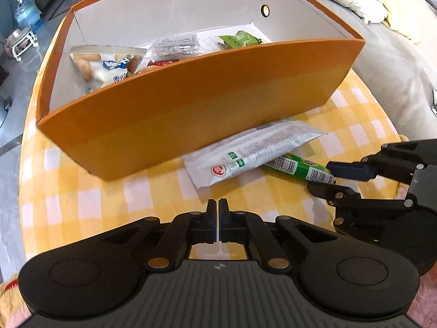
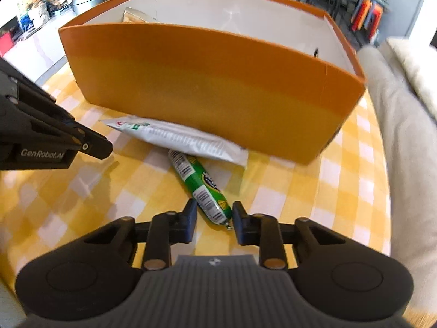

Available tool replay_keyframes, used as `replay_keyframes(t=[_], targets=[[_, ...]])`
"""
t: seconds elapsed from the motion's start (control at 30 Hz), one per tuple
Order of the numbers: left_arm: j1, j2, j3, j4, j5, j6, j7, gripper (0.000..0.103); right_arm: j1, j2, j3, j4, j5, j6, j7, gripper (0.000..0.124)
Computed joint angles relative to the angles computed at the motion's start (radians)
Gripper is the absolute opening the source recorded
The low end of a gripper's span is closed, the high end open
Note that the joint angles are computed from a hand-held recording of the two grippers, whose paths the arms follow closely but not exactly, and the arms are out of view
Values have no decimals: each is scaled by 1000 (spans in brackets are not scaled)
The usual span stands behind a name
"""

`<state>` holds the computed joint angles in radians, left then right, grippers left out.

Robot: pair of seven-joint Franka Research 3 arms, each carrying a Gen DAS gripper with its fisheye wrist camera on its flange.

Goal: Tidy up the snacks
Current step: 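Grasp the white wrapped pack with left gripper while right gripper grasps the green sausage stick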

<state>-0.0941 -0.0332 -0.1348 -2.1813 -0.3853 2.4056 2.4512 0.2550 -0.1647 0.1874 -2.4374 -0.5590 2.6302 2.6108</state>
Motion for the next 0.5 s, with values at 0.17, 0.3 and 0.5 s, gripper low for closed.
replay_keyframes(t=[0.17,0.3,0.5], targets=[[1,-23,6,-11,3,-43,2,0,21,-35,-11,-15,162,-32,-24,22],[0,-35,13,-15,5,-98,19,0,30,-68,12,-15,238,-105,5,22],[-11,-61,20,-49,-20,-70,108,13,22,-103,34,-23,249,-184,100,23]])
